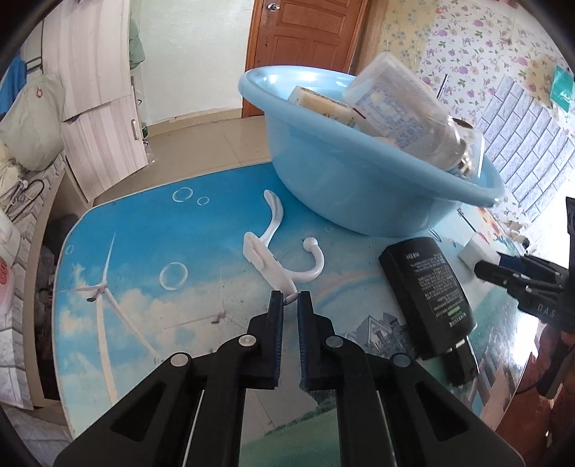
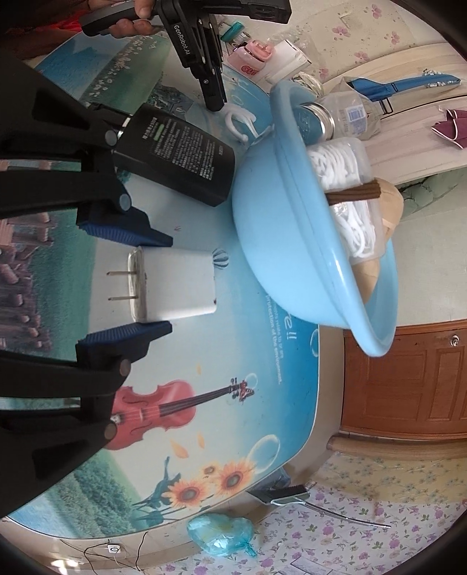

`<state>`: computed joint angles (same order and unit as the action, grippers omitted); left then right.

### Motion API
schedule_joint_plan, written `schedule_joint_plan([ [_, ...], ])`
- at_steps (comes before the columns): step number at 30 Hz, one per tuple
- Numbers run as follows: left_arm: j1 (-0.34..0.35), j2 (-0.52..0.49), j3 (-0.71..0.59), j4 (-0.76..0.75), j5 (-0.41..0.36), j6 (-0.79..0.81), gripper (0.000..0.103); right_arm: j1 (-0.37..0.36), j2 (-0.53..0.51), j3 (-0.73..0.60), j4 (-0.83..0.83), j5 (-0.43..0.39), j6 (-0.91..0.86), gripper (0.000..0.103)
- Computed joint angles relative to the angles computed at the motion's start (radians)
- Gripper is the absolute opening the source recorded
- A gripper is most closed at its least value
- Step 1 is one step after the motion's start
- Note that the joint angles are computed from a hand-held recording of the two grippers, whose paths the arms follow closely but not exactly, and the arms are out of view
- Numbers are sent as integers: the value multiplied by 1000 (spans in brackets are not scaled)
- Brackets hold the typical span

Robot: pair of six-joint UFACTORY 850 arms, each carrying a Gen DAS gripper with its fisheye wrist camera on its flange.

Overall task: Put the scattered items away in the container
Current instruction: 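Reach the left gripper to the white plastic hook while the right reaches the white charger, then grasp the white hook with the left gripper while the right grasps the charger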

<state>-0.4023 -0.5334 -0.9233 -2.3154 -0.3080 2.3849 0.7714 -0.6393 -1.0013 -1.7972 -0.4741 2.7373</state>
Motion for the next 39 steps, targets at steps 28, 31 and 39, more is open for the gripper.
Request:
schedule_joint_plan([
  [28,-33,0,25,-331,41,402,82,-8,43,98,-282,27,177,39],
  [31,-8,-15,5,-176,12,270,85,-1,31,87,-245,-2,169,41],
  [39,7,-48,-44,-3,17,192,93,41,-41,-19,59,-70,-119,81],
])
